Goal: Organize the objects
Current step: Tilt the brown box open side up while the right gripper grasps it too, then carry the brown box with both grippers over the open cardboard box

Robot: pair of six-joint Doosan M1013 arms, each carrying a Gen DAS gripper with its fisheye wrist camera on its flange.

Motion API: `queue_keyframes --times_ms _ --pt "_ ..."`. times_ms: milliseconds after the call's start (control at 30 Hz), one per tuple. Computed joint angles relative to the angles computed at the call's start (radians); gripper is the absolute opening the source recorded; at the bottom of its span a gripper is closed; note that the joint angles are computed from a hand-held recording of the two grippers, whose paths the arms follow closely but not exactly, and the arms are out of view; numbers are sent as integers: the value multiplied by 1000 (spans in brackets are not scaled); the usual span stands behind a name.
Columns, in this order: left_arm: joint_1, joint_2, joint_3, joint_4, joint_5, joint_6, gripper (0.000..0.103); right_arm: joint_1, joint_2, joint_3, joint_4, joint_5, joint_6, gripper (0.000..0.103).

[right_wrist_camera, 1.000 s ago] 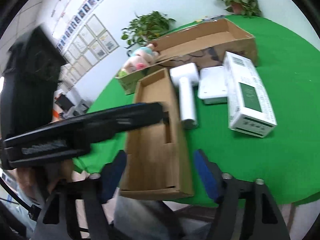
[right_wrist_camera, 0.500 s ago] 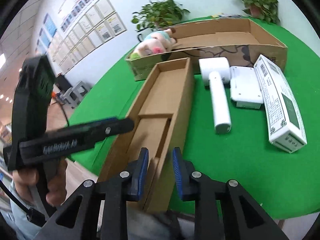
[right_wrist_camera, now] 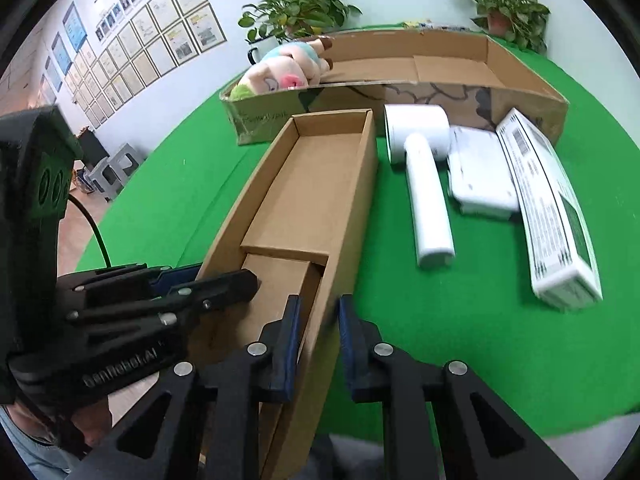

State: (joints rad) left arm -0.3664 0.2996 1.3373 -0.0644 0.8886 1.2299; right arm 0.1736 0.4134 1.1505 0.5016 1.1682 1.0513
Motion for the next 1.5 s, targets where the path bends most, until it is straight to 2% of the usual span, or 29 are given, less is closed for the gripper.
queue_keyframes --times_ms 100,300,533,867,1100,1233,1500 --pt "-4 -8 10 3 -4 -25 20 -2 -14 28 6 -13 -12 18" --pt "-5 6 -10 20 12 -51 18 2 0 17 -2 -20 17 18" --pt "-21 -2 -8 94 6 -115 16 5 -3 17 -6 -29 8 18" --pt "-48 -32 -25 276 -76 -223 15 1 -44 21 65 -147 -64 16" --pt "-50 -39 -41 319 -142 -259 15 -6 -63 7 93 -210 -85 15" --pt "-53 -30 -68 349 -154 -261 14 -3 -71 -5 88 -256 -94 14" --pt "-59 -18 -116 401 -161 -276 14 -4 -74 -43 94 -279 -83 14"
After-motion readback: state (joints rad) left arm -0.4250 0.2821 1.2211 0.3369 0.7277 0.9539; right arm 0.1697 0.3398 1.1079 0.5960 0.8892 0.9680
